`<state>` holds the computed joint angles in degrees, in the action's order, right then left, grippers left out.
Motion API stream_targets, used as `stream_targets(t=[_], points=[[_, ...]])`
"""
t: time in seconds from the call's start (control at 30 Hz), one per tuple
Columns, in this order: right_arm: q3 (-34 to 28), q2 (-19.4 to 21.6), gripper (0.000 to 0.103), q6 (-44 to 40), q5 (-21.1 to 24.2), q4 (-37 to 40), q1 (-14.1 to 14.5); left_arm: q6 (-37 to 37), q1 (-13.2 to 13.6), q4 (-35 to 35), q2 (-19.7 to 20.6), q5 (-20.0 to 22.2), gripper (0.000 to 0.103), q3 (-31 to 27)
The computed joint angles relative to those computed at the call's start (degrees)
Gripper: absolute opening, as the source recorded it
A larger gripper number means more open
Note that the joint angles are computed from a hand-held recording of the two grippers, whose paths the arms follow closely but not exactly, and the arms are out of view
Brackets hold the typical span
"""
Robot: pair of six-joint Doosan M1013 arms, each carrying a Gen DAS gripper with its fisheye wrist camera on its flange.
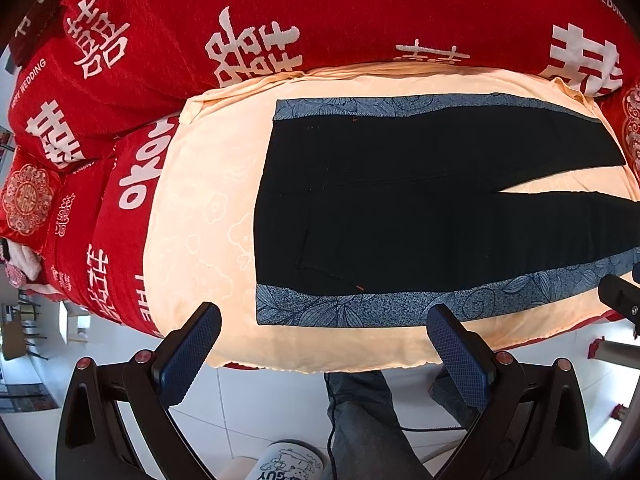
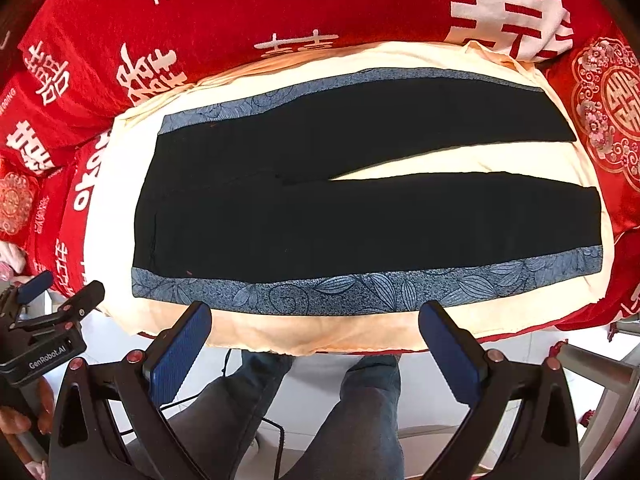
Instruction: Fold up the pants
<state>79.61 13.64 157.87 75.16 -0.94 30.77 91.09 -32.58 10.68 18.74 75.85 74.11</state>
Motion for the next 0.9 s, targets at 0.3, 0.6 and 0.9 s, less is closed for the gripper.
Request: stream_targets(t=[0.3, 0.6, 0.9], points=[[2.06, -1.63, 0.103, -3.65, -2.23, 1.14, -0.69, -7.33, -1.71, 3.36, -1.29, 0.25, 0.103, 1.14], [7.45, -5.28, 0.103, -8.96, -4.91, 5.59, -2.36, -14.58, -1.37, -0.34, -2.64, 0.85, 0.103, 2.79], [13.32, -6.90, 0.103, -8.34, -20.76, 15.97, -3.37, -12.98, 5.79, -12.49, -0.79, -1.41, 0.103, 6.24]])
